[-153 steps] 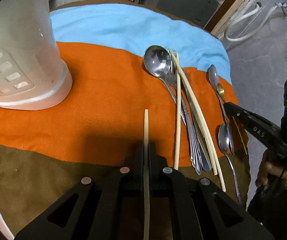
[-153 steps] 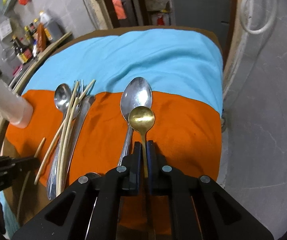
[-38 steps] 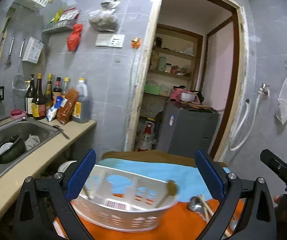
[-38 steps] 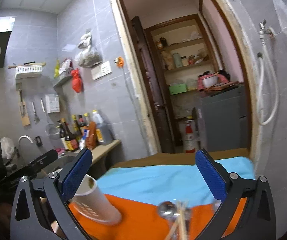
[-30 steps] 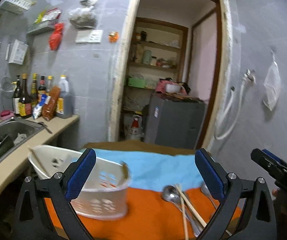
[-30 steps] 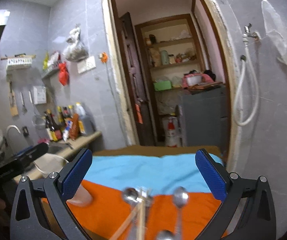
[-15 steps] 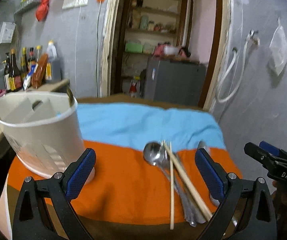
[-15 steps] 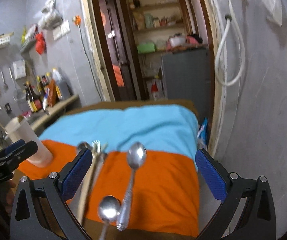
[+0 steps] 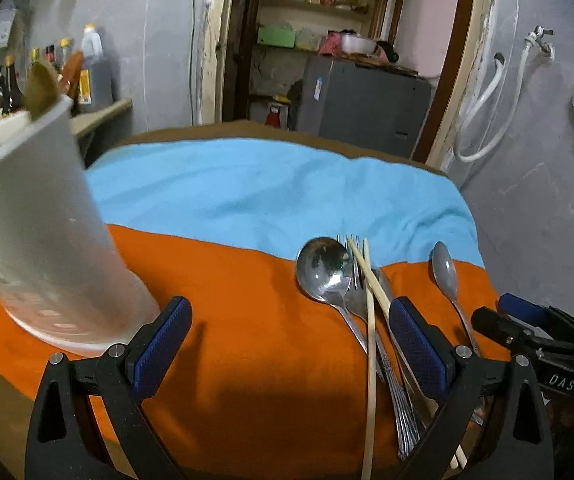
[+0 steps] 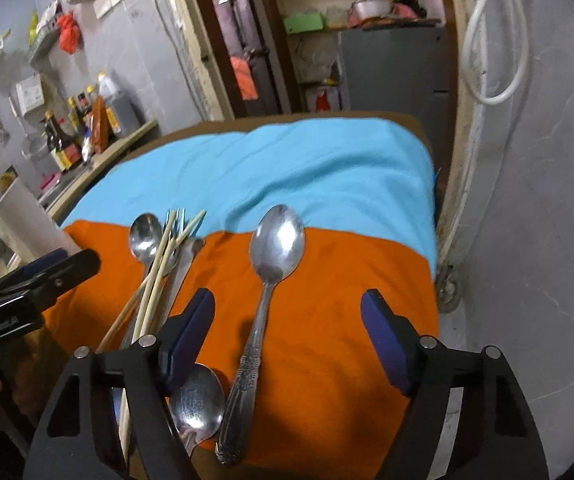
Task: Organize utensils
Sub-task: 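Grasp a silver spoon with the left tool while the right tool grasps a large silver spoon, then lift the silver spoon with the left tool while the right tool lifts its spoon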
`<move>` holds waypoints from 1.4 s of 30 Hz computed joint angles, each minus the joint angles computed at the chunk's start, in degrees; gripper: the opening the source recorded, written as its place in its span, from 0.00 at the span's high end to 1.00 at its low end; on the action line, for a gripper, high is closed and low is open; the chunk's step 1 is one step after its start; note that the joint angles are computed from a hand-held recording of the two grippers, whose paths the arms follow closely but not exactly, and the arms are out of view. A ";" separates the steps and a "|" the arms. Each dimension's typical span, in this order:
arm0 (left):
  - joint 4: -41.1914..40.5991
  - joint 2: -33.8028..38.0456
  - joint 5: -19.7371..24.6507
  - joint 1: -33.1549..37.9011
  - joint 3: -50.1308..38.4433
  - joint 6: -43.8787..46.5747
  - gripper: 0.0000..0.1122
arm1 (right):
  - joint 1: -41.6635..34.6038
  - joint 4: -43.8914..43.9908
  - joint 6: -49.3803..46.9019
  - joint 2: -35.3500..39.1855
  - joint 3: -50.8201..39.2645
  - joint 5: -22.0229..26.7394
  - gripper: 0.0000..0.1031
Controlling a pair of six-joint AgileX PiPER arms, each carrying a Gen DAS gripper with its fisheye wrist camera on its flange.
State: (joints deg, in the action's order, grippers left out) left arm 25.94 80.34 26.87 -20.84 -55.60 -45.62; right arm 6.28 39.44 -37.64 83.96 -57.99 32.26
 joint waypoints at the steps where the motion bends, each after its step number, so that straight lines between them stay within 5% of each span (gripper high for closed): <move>1: -1.78 0.91 0.65 0.50 -0.90 1.64 0.15 | 0.37 -0.90 0.67 0.60 -0.53 0.43 0.32; 5: -8.08 4.23 3.13 2.33 -4.61 7.78 0.22 | 1.64 -5.21 5.11 3.10 -3.12 1.48 0.42; 8: -11.06 7.01 5.47 2.99 -7.28 11.62 0.37 | 1.99 -6.75 6.84 4.39 -4.75 1.95 0.47; 11: -13.69 7.95 3.83 3.74 -7.80 15.41 0.43 | 2.40 -7.50 7.62 5.54 -6.07 2.28 0.48; 20: -33.39 9.95 0.49 10.04 -8.88 33.51 0.57 | 4.74 -13.05 13.09 10.42 -12.44 2.69 0.49; 31: -57.27 11.84 3.10 16.11 -10.55 55.39 0.84 | 7.91 -21.01 19.17 13.13 -15.96 1.95 0.46; 42: -60.56 10.02 2.66 16.37 -8.74 58.09 0.98 | 7.66 -19.18 19.04 14.01 -17.16 2.88 0.50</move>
